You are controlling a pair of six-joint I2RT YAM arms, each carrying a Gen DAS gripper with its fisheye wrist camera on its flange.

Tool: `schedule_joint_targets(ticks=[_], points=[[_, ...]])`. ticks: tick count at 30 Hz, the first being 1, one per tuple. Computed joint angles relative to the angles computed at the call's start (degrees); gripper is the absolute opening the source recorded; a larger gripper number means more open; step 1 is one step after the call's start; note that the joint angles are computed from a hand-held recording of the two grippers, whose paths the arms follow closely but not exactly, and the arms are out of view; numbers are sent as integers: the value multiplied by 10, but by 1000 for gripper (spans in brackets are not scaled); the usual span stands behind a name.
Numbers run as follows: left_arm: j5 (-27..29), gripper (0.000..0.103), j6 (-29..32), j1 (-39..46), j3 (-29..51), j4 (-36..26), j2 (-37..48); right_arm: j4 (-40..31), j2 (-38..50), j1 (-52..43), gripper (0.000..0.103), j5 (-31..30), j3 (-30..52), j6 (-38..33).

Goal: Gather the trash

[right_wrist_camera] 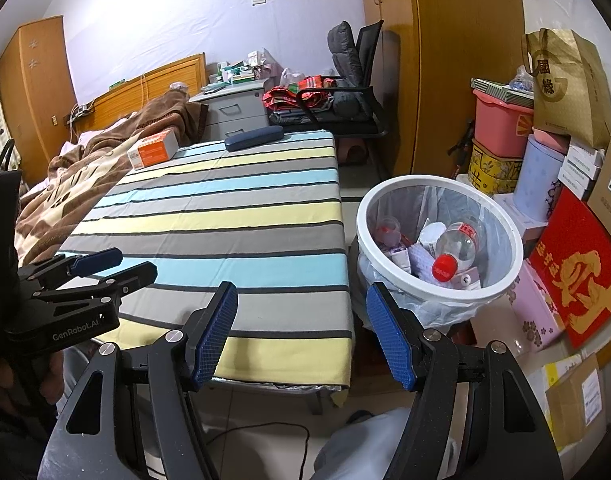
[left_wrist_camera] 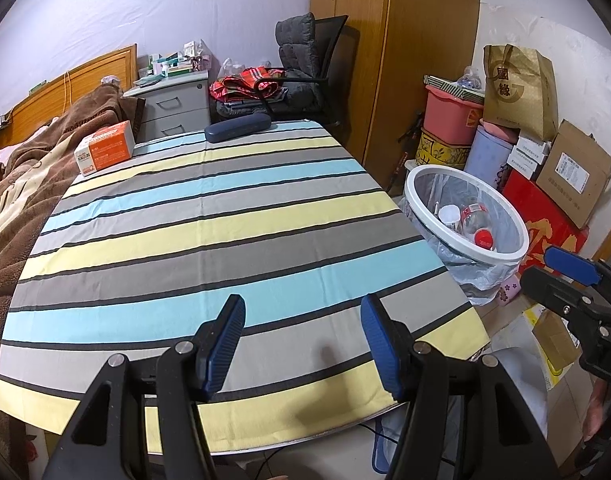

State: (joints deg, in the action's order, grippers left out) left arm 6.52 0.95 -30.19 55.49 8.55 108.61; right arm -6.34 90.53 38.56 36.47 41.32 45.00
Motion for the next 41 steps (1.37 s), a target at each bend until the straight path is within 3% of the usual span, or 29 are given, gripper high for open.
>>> schedule_joint_targets(ticks=[41], points=[[-8, 62, 4, -3, 12, -13, 7, 4, 5, 4, 69, 0, -4, 9]])
